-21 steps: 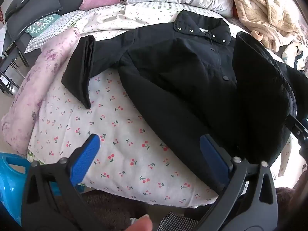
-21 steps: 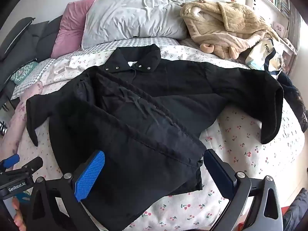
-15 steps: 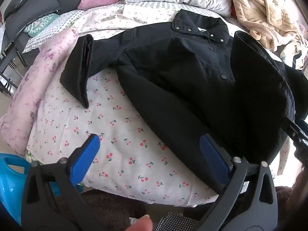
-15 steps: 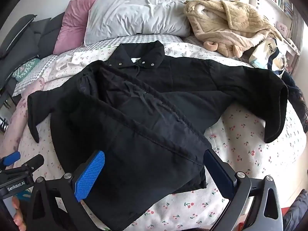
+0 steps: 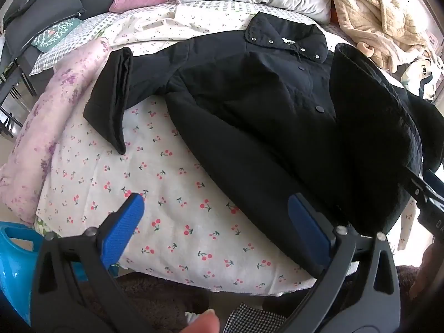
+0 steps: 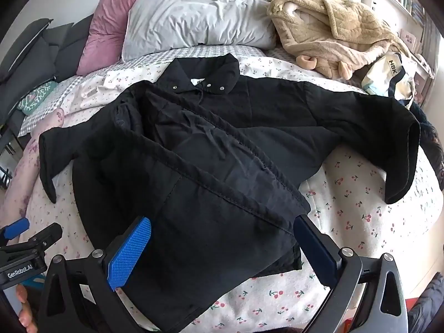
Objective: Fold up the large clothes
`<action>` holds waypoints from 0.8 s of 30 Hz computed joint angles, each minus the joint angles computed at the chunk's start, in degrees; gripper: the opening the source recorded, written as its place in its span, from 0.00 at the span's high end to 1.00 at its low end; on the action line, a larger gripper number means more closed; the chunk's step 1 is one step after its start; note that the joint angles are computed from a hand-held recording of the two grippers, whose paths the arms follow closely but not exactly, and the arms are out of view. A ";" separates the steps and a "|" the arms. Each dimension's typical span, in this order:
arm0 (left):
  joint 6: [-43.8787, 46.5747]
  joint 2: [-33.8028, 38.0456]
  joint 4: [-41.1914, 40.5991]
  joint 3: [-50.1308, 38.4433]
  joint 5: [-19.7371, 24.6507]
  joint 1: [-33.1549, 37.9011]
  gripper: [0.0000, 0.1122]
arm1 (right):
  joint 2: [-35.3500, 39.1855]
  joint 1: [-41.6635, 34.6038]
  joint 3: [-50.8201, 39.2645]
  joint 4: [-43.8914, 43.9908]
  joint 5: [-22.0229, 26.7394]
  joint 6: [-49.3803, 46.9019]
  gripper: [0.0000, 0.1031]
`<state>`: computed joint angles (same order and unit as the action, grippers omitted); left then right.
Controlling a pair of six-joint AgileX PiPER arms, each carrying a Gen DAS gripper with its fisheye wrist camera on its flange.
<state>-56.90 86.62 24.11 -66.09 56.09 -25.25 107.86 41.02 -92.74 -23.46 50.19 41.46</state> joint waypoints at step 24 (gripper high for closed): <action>-0.82 0.00 0.74 0.73 -0.41 -0.78 0.08 | -0.31 -1.03 -0.08 1.57 -0.08 -0.81 0.00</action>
